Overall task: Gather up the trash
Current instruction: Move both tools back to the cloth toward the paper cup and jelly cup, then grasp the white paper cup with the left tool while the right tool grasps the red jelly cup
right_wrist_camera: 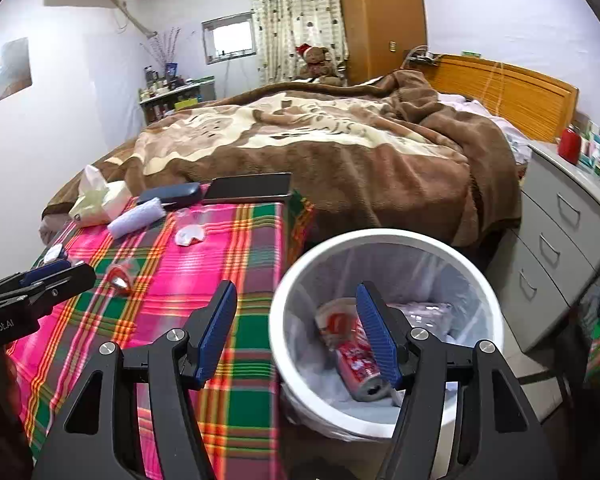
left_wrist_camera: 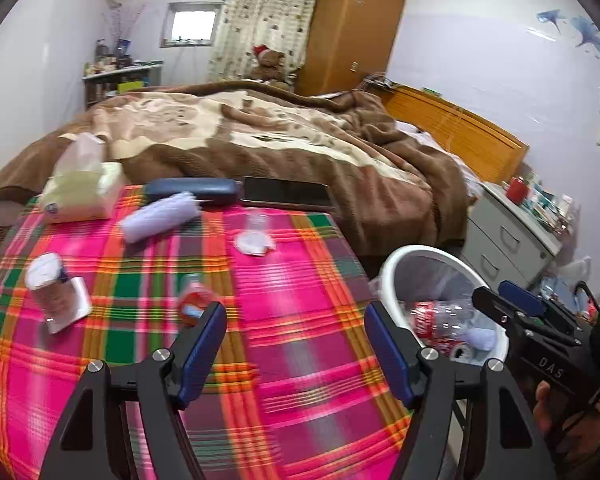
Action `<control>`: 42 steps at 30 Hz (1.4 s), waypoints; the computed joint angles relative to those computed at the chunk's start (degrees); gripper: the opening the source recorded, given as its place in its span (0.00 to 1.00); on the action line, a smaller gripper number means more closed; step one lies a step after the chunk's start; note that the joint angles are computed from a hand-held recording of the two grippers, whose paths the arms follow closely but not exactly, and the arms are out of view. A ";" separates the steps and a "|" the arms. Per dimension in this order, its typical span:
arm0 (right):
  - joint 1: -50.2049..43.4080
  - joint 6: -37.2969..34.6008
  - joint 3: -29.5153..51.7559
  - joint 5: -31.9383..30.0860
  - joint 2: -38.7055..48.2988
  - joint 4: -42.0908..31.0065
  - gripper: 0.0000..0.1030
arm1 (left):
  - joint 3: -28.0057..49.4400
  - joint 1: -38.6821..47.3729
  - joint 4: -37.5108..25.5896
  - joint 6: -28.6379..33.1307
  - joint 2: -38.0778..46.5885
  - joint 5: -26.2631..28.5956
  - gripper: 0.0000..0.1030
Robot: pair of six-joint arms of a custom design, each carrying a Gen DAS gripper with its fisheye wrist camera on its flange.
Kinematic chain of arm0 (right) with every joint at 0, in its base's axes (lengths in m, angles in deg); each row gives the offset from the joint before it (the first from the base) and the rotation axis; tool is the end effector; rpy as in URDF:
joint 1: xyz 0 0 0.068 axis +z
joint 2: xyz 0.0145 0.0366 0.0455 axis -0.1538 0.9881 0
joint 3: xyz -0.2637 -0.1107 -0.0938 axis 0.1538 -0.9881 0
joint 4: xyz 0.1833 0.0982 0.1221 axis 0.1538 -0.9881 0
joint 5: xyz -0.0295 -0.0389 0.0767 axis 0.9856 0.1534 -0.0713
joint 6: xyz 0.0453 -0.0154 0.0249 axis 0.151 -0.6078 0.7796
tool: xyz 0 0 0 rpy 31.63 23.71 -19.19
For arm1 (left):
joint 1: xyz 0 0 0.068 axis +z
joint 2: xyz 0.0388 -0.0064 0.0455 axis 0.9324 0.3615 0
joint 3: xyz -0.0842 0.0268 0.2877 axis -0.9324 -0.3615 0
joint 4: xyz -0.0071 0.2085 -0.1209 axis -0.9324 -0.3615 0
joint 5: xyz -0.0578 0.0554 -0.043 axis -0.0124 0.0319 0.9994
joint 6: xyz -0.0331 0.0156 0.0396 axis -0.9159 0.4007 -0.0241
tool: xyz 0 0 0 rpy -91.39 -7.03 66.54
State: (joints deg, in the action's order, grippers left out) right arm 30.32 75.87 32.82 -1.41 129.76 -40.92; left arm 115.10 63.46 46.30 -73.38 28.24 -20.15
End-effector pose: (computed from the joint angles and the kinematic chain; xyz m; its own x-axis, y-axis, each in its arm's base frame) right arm 0.2353 0.1640 0.0967 -0.5951 0.2089 -0.7760 0.2540 0.9650 0.0650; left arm 0.2898 -0.0423 0.1149 -0.6408 0.1898 -0.7439 0.4790 0.8560 -0.1943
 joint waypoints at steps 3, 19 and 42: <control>0.37 -0.87 2.19 -0.60 1.09 -0.45 0.62 | 0.10 3.15 -0.23 1.33 0.23 0.36 0.69; 1.78 -5.55 18.93 -7.24 11.48 -6.58 0.62 | 9.25 21.20 -5.33 5.62 7.49 5.02 0.69; 1.43 -7.47 46.17 -16.25 28.20 -18.79 0.62 | 32.08 24.83 -14.25 6.36 24.98 2.15 0.69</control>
State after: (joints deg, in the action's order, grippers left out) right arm 31.75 68.40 78.99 -17.66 157.96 -59.71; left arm 147.17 88.29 32.04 -67.02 53.22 -18.00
